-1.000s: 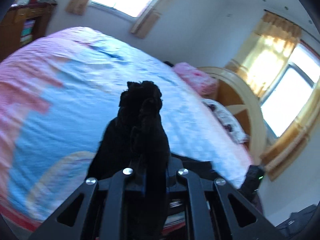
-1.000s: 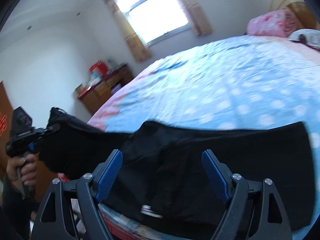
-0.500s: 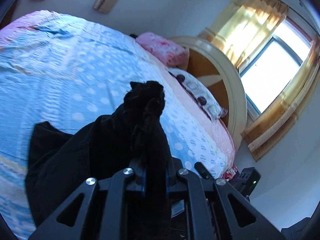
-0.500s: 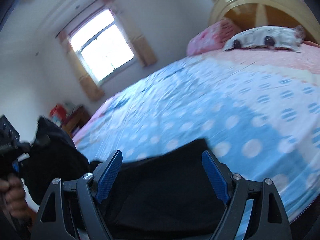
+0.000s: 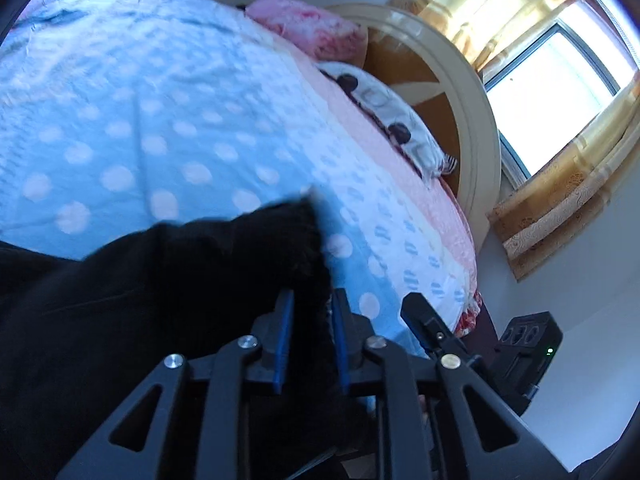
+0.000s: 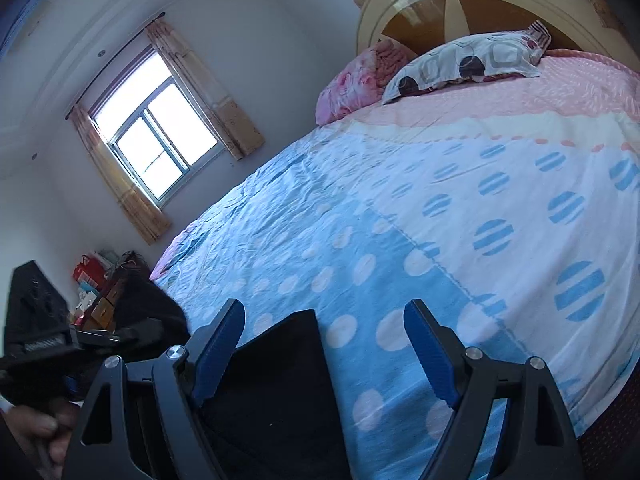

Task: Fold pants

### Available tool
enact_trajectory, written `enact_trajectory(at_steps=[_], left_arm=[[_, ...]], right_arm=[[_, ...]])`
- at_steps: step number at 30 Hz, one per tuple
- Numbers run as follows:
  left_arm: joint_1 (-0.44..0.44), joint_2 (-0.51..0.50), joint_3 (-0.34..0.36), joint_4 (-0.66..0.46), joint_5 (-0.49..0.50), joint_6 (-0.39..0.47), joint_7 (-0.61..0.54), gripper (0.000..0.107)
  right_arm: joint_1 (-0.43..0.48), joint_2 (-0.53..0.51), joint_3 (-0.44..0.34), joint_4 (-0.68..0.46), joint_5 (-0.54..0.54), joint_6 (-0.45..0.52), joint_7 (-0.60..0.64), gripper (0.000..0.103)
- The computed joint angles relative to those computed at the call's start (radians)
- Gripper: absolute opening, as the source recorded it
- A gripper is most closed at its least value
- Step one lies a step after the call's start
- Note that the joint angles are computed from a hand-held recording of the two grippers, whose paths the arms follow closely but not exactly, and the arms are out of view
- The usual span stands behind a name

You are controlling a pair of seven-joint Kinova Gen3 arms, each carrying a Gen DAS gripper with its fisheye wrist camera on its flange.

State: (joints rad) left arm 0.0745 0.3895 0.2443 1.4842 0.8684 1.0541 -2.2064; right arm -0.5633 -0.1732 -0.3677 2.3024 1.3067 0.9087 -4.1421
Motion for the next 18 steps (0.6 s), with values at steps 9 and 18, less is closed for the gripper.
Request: enact_trajectory(at_steps=[9, 18], left_arm=[[-0.074, -0.09, 0.004, 0.097, 0.038, -0.059, -0.176, 0.059], [-0.066, -0.23, -0.12, 0.317, -0.072, -0.366, -0.271, 0.065]], right_arm=[[0.111, -0.031, -0.031, 0.011, -0.002, -0.162, 0.04, 0.083], [-0.232, 0.016, 0.304, -0.06, -0.07, -0.334, 0.406, 0.083]])
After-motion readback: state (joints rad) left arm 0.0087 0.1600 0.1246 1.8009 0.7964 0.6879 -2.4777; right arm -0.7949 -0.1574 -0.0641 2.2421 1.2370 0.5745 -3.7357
